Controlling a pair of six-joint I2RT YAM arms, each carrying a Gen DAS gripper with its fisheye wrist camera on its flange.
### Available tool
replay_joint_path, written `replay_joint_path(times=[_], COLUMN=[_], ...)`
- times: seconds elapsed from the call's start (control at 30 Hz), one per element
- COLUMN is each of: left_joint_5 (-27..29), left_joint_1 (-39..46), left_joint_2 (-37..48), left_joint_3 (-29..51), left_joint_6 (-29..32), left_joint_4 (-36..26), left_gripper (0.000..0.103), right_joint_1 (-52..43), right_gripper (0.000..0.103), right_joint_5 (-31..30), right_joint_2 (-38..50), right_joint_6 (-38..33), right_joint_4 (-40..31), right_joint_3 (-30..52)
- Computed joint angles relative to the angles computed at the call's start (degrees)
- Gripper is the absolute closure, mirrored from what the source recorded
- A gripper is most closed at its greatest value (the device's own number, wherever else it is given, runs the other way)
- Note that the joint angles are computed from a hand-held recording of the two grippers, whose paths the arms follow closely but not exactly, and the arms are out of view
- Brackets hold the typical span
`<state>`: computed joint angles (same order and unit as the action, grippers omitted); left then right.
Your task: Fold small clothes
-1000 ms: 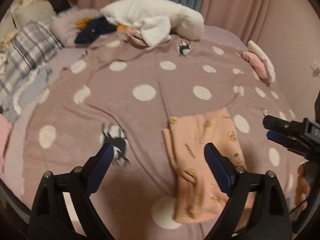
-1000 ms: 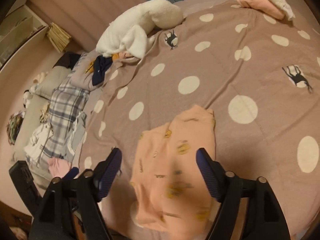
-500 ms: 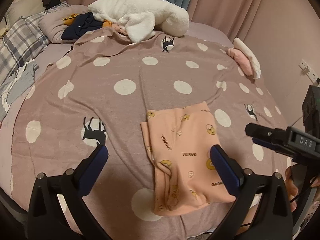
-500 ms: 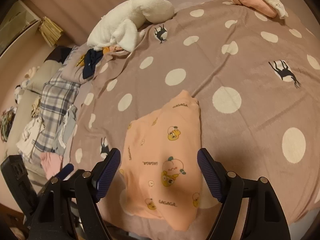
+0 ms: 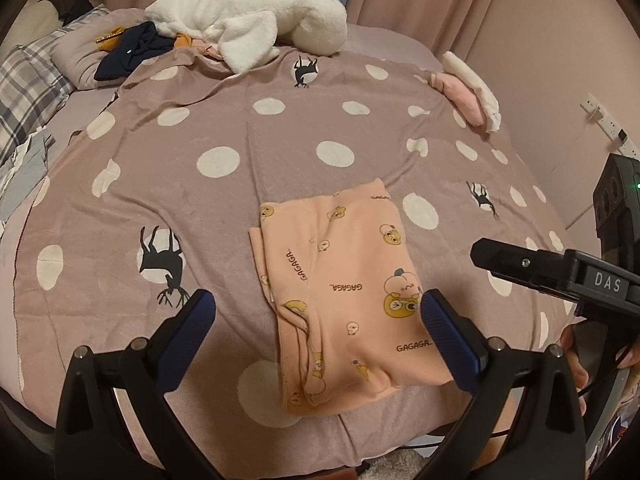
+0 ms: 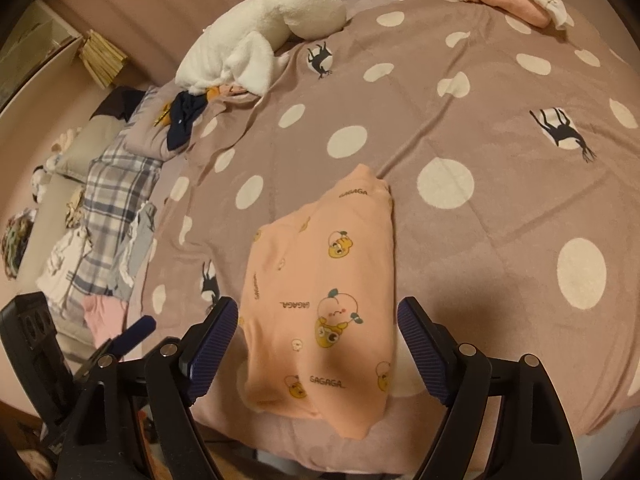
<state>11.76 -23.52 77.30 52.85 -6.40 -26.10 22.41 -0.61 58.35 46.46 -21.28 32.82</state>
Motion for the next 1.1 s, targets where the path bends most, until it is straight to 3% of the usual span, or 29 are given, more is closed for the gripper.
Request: replay_joint_path(times=[0.4,0.53,0.67,0.9,1.1], left_joint_5=[2.0,1.4,1.0,6.0,1.0], left_joint_1=[-0.3,-1.0,-1.5,0.4,-0.9], left_joint_2=[-0.8,-1.9,-2.7,-4.1,-5.4], left_joint_3=[-0.1,-0.8,-1.4,-2.7,-3.4], left_joint_6=[-0.5,-0.5,0.4,-0.5,0.1], left_joint_4=[0.4,1.2,1.5,3.3,3.9], left_gripper=[0.000,0.000,0.000,0.000,0.000], right_joint_1=[2.1,2.7,2.3,4.8,7.1], right_gripper=[0.019,0.006,0.004,0.002,0.002], right_joint_5=[1.5,1.9,0.4,5.0,9.2], right_joint_2=[0.6,0.0,-0.6,0.6,0.8], right_joint_6=[0.4,0.9,0.4,1.8,3.3], right_joint_4=[-0.5,0.0,0.9,-1.4,-3.5], right_joint_3=[0.3,-0.3,-0.7,0.8,1.6])
